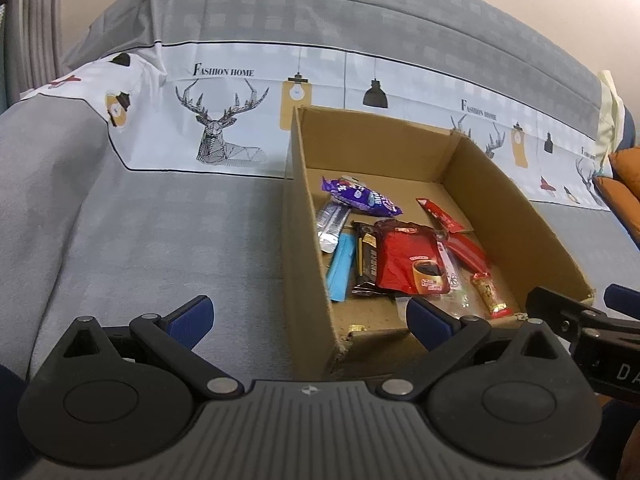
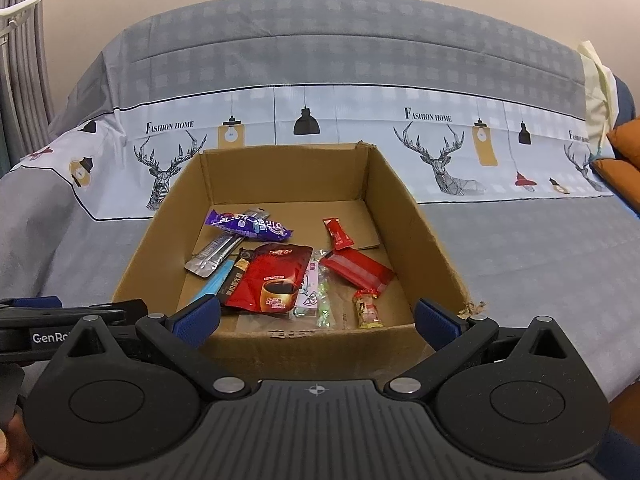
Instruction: Organize snacks
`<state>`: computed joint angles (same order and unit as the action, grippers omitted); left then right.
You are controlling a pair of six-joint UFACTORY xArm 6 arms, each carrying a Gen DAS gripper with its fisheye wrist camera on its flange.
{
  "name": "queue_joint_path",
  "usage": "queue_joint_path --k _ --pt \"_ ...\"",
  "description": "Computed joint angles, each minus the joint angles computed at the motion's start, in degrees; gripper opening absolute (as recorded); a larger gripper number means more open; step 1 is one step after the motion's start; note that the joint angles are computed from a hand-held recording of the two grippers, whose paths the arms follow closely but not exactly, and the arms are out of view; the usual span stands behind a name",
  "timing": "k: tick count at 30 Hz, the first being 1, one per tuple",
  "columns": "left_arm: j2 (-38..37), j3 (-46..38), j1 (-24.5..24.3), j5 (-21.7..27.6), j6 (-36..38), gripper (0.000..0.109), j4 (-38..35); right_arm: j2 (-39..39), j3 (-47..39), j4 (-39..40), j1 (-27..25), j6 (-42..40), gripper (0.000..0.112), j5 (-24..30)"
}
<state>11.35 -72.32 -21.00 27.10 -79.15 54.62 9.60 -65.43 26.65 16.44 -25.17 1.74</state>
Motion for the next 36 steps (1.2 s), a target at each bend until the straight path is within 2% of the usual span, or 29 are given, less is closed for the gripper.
queue_joint_path --k 24,36 --pt "1.5 -1.5 -0.8 -1.1 0.8 0.103 1.3 0.0 0.2 0.2 -0.4 -1.1 0.103 -0.6" --pt "1.1 -1.3 -0.8 -1.0 1.2 0.103 0.6 -0.2 0.1 3.4 -0.3 -4.3 0.103 -0.8"
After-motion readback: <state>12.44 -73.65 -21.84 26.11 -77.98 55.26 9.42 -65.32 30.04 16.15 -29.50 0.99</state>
